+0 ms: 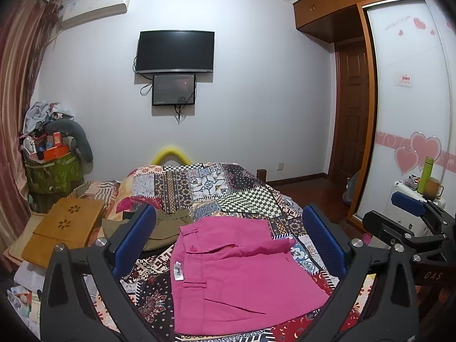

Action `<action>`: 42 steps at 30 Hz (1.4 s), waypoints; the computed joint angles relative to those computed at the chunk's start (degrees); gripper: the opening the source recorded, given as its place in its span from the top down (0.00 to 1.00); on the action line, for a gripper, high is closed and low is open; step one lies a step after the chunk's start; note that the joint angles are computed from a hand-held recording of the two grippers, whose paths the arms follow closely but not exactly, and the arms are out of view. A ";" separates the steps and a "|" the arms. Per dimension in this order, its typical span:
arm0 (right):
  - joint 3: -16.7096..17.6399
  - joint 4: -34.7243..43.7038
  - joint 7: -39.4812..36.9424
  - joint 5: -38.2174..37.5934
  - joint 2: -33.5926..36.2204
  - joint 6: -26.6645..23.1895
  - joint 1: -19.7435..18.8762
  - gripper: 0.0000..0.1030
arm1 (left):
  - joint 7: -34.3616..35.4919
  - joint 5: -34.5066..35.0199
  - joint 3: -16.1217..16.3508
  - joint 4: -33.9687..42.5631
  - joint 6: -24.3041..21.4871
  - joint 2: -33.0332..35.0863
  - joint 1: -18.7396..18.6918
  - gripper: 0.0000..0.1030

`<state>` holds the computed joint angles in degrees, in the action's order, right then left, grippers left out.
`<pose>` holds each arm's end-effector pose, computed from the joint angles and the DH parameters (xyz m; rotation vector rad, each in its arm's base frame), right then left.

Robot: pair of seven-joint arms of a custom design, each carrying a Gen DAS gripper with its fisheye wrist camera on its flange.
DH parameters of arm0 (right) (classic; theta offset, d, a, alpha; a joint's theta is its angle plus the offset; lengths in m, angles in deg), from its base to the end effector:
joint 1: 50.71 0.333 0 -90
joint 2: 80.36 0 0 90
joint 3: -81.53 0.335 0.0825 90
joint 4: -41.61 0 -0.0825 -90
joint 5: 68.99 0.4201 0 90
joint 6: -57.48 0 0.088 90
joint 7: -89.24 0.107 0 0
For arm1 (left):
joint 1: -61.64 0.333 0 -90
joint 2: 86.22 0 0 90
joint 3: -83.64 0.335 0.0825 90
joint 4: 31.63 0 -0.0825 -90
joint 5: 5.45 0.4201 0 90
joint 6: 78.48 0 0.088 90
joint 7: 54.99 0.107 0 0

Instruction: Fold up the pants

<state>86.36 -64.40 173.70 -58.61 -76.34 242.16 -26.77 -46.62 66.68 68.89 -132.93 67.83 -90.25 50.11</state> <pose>0.5831 0.2981 0.6501 -1.5827 1.0465 -0.6906 0.5510 -0.2935 0.6867 -1.4964 1.2791 -1.0056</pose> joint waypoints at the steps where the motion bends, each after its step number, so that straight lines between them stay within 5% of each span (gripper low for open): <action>1: -0.08 0.22 0.09 -0.03 0.23 -0.19 0.04 0.00 | 0.46 -0.43 0.12 0.36 0.13 0.44 0.07 0.00; 15: -4.10 8.39 4.43 -3.34 8.41 -7.41 1.34 0.00 | 11.15 -11.37 4.92 8.57 1.71 11.49 -0.59 0.00; 22: -4.55 14.30 5.81 -4.65 13.94 -13.91 0.04 0.00 | 28.58 -30.34 6.11 14.63 1.95 20.02 1.28 0.00; 33: -3.26 28.55 3.92 -4.82 25.15 -32.26 -3.54 0.02 | 42.49 -36.06 10.44 26.90 -9.55 32.20 -0.66 0.00; 39: -0.98 37.84 -0.01 -0.28 31.56 -41.02 -5.70 0.18 | 46.19 -44.21 9.53 26.79 -8.22 33.51 2.09 0.00; 42: -0.52 43.06 -0.95 1.51 35.10 -44.38 -6.25 0.23 | 49.15 -46.88 9.29 28.35 -10.35 34.79 2.79 0.10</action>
